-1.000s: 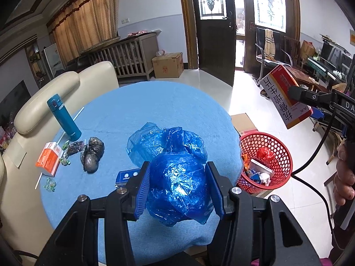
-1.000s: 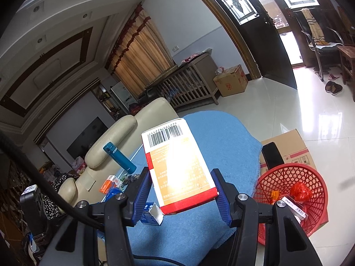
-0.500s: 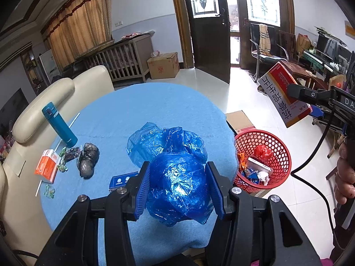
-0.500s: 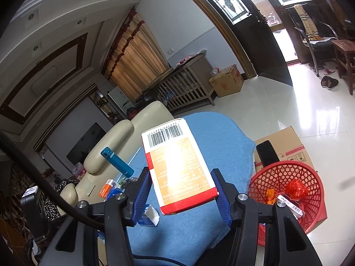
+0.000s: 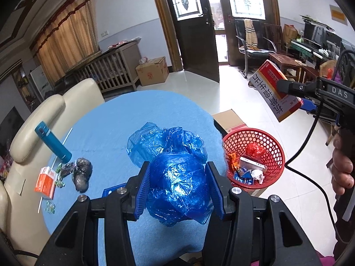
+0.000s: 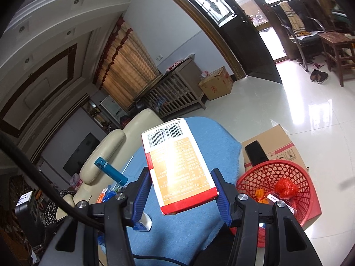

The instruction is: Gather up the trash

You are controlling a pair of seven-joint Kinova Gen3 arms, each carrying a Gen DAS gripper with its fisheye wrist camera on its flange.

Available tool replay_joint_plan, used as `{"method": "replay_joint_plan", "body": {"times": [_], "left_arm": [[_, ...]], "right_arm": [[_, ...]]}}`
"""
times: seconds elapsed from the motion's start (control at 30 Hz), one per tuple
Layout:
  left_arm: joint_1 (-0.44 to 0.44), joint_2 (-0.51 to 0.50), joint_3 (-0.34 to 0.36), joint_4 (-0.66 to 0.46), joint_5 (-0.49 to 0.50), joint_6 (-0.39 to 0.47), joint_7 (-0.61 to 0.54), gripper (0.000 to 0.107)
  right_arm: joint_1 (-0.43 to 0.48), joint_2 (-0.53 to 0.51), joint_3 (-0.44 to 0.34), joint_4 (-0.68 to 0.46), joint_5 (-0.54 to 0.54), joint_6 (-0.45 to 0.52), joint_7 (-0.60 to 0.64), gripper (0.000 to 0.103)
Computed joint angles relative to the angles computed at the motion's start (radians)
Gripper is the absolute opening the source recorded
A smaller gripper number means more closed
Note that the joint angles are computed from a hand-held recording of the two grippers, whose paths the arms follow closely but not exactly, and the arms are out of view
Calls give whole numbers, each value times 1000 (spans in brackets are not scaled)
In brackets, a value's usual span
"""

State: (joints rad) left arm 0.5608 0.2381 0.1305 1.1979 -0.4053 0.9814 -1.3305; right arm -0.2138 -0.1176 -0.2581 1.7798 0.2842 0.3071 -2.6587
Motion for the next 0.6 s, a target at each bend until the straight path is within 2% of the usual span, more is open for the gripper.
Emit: {"method": "replay_joint_plan", "body": {"times": [0.6], "left_arm": [[37, 19, 7, -36, -1, 15, -51, 51]], "right_arm": [[51, -36, 0, 42, -62, -16, 24, 57]]}}
